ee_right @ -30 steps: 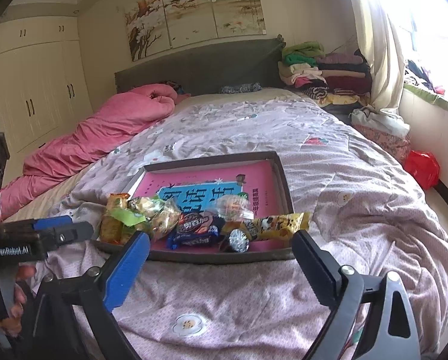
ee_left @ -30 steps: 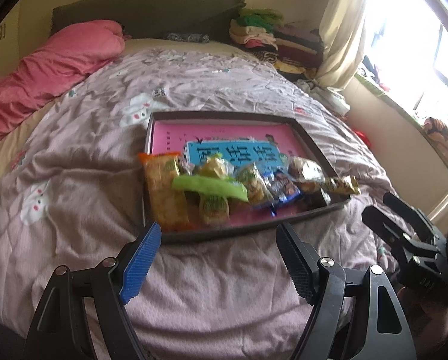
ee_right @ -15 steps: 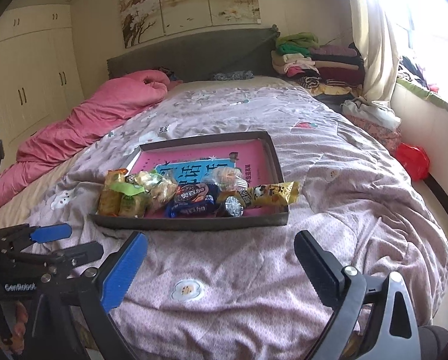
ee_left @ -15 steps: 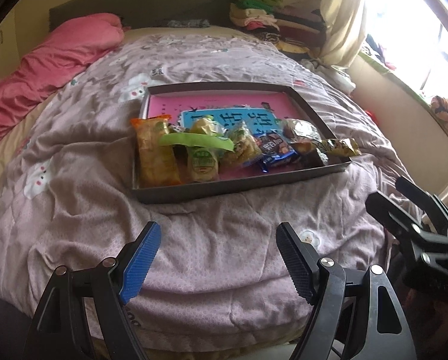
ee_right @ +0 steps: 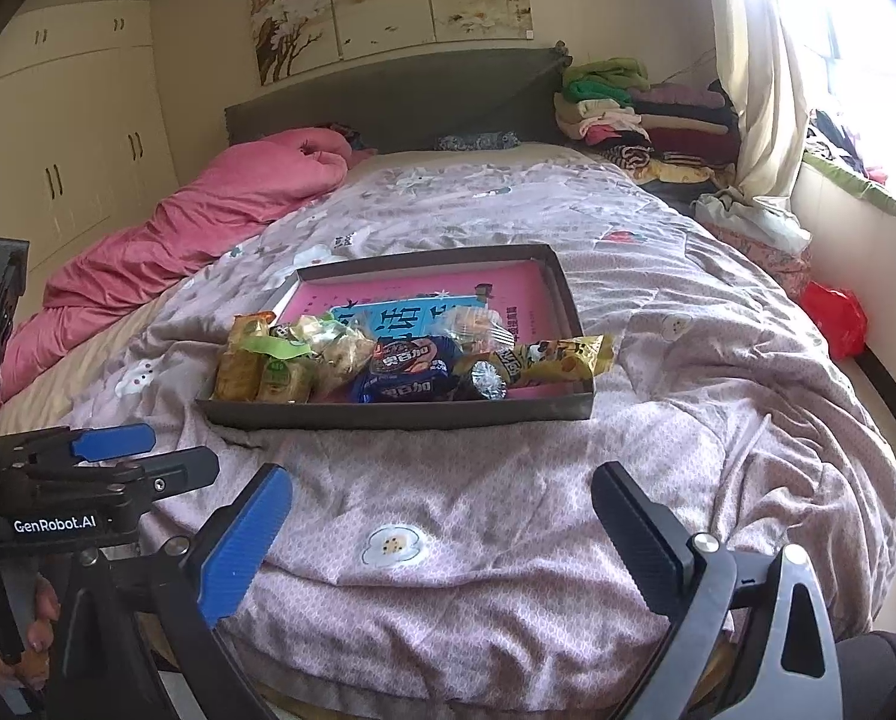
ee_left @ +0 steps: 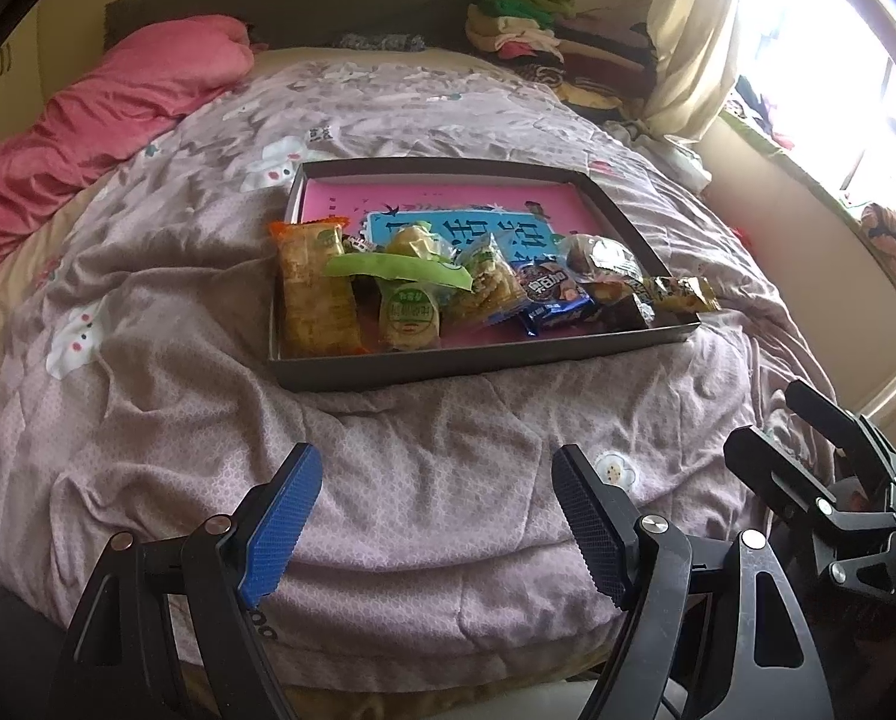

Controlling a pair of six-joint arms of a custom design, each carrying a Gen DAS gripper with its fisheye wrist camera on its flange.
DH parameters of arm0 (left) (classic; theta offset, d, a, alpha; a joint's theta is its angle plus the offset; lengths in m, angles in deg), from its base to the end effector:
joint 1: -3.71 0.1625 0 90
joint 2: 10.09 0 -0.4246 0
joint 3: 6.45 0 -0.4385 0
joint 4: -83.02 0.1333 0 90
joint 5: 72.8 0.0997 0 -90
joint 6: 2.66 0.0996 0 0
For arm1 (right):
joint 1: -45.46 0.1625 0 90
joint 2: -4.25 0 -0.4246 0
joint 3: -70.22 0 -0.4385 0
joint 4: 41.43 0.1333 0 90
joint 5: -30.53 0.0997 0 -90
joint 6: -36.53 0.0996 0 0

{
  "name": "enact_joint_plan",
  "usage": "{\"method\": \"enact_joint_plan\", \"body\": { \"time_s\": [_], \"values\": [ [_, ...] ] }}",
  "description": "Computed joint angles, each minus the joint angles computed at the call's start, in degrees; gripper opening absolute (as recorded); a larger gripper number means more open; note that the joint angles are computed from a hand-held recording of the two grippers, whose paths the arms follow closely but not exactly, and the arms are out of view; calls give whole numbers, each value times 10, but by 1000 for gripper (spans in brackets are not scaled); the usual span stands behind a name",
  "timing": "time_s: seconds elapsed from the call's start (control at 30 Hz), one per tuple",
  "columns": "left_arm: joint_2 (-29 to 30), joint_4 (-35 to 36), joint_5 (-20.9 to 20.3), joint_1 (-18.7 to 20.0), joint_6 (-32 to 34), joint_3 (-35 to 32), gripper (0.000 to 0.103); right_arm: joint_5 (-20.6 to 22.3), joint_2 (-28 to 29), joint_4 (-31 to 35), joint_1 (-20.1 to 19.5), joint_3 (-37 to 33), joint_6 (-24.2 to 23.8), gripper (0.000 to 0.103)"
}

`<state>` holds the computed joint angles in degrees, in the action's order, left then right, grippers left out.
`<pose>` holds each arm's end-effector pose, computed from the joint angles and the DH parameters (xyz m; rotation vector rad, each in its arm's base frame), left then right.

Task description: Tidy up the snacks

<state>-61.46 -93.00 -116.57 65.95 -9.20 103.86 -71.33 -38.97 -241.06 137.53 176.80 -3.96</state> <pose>-0.1032 -0.6367 0.1026 0.1971 2.3764 -0.8444 0.1361 -0.6409 0.0660 0.8142 -2.4001 0.9350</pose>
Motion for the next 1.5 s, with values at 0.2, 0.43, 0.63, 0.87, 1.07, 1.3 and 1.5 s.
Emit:
{"method": "enact_joint_plan", "body": {
  "time_s": [0.2, 0.43, 0.63, 0.87, 1.07, 1.3, 1.5],
  "values": [
    [-1, -1, 6, -2, 1, 1, 80, 3, -1, 4, -1, 3, -5, 101],
    [-1, 0, 5, -1, 2, 1, 80, 2, -1, 7, -2, 2, 1, 101],
    [-1, 4, 6, -1, -1, 0, 80, 4, 0, 8, -4, 0, 4, 101],
    [-1, 14, 5, 1, -7, -2, 80, 1, -1, 12, -3, 0, 1, 101],
    [-2, 15, 2, 1, -6, -2, 80, 1, -1, 11, -3, 0, 2, 101],
    [0, 8, 6, 0, -3, -1, 80, 0, 0, 11, -3, -1, 2, 101],
    [-1, 13, 7, 0, -4, -2, 80, -2, 1, 12, -4, -2, 1, 101]
  ]
}}
